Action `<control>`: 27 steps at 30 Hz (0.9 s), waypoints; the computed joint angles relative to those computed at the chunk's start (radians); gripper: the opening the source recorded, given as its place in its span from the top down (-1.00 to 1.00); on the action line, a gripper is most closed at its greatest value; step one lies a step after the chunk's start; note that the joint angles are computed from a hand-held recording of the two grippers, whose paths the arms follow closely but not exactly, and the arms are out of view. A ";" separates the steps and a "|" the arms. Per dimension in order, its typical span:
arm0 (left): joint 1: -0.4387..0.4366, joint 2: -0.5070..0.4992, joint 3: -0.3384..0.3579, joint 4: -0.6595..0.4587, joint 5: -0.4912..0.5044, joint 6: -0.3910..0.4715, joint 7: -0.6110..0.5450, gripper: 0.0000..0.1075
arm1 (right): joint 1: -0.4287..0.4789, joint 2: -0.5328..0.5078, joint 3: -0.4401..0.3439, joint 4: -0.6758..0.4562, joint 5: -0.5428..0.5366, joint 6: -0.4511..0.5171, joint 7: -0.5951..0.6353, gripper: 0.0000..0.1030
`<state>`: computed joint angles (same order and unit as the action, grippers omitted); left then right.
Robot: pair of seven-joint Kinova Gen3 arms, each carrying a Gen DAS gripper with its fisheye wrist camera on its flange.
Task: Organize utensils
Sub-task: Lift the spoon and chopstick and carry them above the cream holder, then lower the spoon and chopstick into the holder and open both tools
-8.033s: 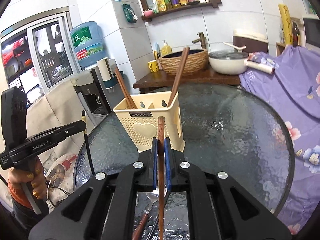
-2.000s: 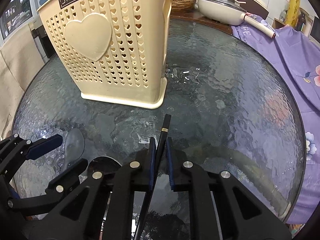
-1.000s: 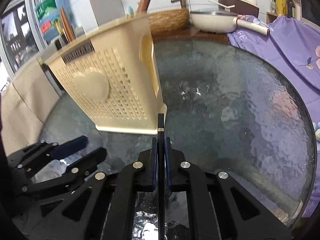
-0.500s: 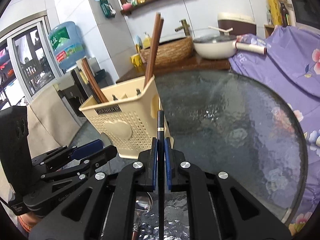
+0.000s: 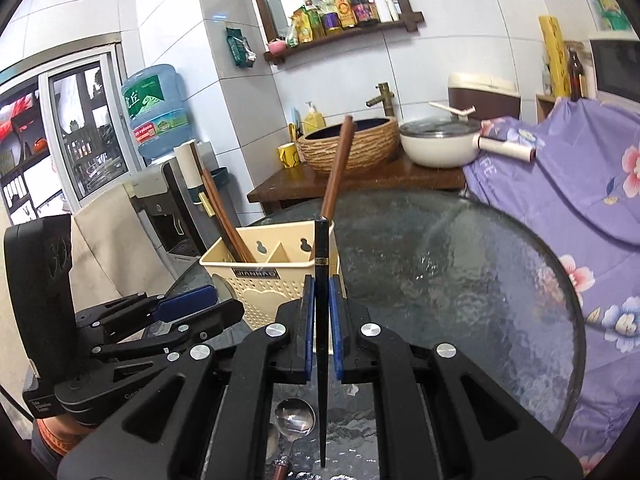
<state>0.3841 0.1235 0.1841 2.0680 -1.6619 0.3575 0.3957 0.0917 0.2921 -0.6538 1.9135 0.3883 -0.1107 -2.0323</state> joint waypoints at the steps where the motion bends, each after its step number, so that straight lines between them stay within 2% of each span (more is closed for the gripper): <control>1: 0.000 -0.004 0.000 -0.002 0.008 -0.001 -0.011 0.35 | 0.006 -0.003 -0.008 -0.005 0.005 0.006 -0.001 0.85; 9: 0.000 -0.050 -0.004 -0.013 0.060 -0.005 -0.093 0.35 | 0.009 -0.036 -0.028 -0.035 -0.012 0.039 0.045 0.85; 15: -0.025 -0.091 -0.015 -0.044 0.145 -0.050 -0.198 0.34 | 0.131 -0.021 -0.192 -0.100 -0.028 0.104 0.109 0.85; 20: -0.075 -0.134 -0.031 -0.084 0.283 -0.120 -0.339 0.35 | 0.256 0.019 -0.369 -0.190 -0.075 0.209 0.213 0.85; 23: -0.106 -0.151 -0.018 -0.111 0.296 -0.114 -0.353 0.35 | 0.282 0.031 -0.415 -0.237 -0.110 0.253 0.269 0.85; 27: -0.150 -0.162 -0.004 -0.154 0.267 -0.112 -0.306 0.35 | 0.285 0.026 -0.434 -0.315 -0.156 0.297 0.331 0.85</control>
